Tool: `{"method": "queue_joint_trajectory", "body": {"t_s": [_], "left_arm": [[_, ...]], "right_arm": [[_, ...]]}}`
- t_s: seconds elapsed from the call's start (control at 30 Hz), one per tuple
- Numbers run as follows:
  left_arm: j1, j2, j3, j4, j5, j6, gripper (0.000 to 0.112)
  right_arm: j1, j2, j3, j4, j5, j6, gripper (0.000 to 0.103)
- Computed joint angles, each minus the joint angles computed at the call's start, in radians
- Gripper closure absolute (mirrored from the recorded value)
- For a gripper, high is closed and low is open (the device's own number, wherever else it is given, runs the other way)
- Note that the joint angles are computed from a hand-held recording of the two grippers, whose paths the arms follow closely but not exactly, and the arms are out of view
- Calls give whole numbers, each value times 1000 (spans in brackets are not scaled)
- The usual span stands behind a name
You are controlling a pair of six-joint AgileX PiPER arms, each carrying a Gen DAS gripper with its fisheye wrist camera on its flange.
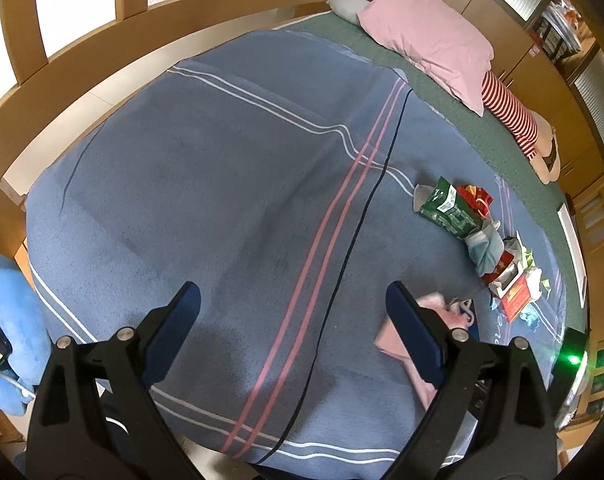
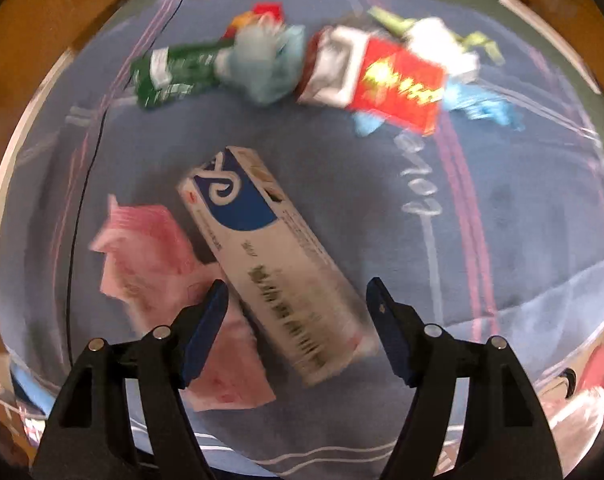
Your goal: Collect trash
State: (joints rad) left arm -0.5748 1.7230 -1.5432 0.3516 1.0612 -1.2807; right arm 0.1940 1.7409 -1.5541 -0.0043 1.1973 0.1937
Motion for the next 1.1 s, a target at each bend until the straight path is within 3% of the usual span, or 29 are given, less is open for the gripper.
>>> {"method": "queue_joint_trajectory", "body": {"t_s": [0.23,0.3,0.33,0.6,0.8,0.97,1.1], "left_arm": [[10,1,5,-13,-3,3,19],[11,-1,7,-15,-5,4,19],[12,-2,8,-16,-7,6,19],[18,-14,24,-25,-20,6,19],[21,-15,31,-108,-122,97,18],[-18,46,-36,-132,-126,177,18],[-22,98,-85,-222,-139,264,18]], "right_arm": [[80,32,-15,-58,-33,-51,32],[106,35,-23,-74,-35,-54,42],[120,34,-25,-74,-35,-57,59],[43,-25,8,20,-31,-46,60],[-103,-281,172,94,-91,124,60],[-16,-505,327,-73,-153,321,60],[-25,-591,399,-81,-182,335,60]]}}
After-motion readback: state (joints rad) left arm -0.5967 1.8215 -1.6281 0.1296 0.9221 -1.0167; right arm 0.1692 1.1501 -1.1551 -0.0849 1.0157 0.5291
